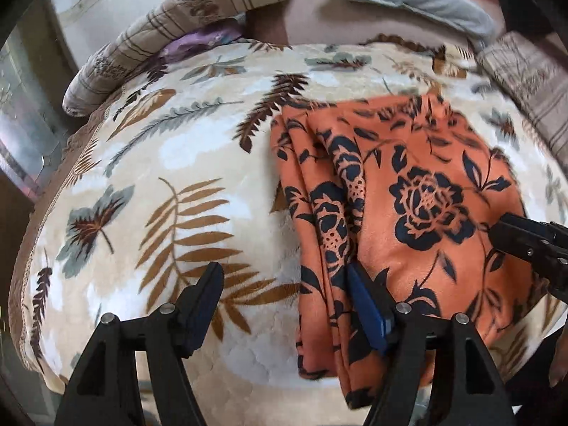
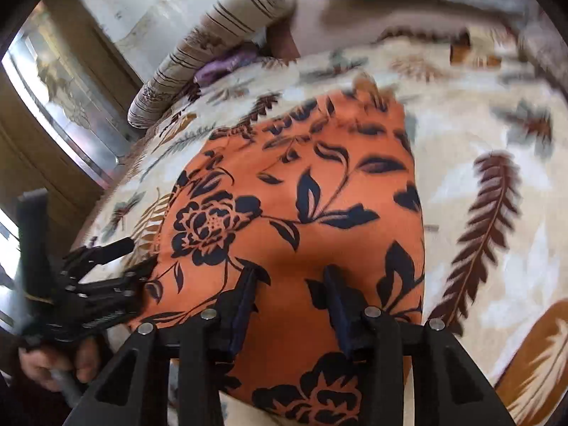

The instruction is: Fold small clothes

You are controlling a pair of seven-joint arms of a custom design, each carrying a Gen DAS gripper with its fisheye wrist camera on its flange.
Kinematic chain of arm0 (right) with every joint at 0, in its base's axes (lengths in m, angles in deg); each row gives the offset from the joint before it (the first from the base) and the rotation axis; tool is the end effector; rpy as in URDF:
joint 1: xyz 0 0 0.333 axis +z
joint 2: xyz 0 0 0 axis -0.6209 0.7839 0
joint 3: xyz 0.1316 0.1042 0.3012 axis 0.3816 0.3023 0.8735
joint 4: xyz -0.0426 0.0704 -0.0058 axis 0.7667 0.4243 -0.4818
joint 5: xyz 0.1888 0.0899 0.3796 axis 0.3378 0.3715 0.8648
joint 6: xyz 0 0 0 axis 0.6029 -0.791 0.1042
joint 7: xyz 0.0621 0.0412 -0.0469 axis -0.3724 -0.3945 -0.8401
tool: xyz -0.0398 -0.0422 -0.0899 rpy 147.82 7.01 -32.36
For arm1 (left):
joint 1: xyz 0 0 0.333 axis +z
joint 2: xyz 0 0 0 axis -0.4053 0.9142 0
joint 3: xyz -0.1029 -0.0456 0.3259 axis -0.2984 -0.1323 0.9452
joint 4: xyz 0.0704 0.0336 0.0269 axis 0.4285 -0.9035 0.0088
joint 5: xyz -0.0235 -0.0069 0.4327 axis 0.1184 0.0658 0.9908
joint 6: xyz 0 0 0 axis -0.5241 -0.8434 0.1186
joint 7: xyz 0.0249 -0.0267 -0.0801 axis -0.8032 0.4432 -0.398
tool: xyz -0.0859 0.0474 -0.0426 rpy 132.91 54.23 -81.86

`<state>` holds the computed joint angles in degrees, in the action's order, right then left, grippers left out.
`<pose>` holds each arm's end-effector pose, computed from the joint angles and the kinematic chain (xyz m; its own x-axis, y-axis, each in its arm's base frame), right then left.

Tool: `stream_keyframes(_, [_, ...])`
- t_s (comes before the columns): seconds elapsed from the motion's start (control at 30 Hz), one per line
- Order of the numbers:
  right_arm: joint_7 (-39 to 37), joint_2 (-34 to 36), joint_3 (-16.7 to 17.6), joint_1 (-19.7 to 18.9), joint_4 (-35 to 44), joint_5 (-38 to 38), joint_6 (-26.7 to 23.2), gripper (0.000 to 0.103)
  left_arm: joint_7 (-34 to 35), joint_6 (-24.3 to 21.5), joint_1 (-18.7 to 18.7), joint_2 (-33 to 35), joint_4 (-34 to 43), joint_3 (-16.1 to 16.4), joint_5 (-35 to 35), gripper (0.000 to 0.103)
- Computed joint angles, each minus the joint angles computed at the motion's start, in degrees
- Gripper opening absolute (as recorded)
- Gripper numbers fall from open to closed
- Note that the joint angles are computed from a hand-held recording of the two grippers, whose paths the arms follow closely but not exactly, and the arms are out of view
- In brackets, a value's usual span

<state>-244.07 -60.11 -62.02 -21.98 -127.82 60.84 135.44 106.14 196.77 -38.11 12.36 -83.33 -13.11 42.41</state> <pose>0.3656 0.2902 0.6072 -0.5344 -0.7473 -0.3950 -0.5164 0.6586 -0.5474 0.5414 -0.2722 0.6181 -0.7967 -0.5947 -0.1075 -0.4602 0.7123 -0.5299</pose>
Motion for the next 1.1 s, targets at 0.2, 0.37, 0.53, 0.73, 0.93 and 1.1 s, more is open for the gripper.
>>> stream_keyframes(0.2, [6.4, -3.9, 8.5, -4.6, 4.3, -10.0, -7.8, 0.046, 2.6, 7.6, -0.9, -6.0, -2.5, 1.5, -6.4, 0.088])
stream_keyframes(0.37, [8.4, -1.8, 12.6, -4.5, 10.8, -16.2, -19.4, 0.049, 3.9, 12.1, -2.7, -10.0, -4.0, 3.2, -10.5, 0.094])
stream_keyframes(0.53, [10.7, -0.9, 14.7, -2.8, 14.5, -20.4, -27.5, 0.054, 2.6, 15.2, -3.8, -12.5, -5.0, 4.0, -11.0, 0.098])
stream_keyframes(0.73, [11.6, 1.8, 15.8, 0.0, 18.2, -24.9, -33.8, 0.056, 0.3, 17.4, -4.8, -14.9, -5.8, 5.1, -11.7, 0.100])
stream_keyframes(0.93, [12.6, 4.4, 14.9, 3.5, 19.9, -27.8, -36.7, 0.056, -5.9, 20.0, -2.4, -16.2, -7.0, 2.6, -4.8, 0.100])
stream_keyframes(1.1, [13.7, 5.2, 12.9, 6.4, 19.7, -28.4, -37.9, 0.056, -3.2, 19.3, -6.7, -17.0, -7.4, 6.2, -7.0, 0.100])
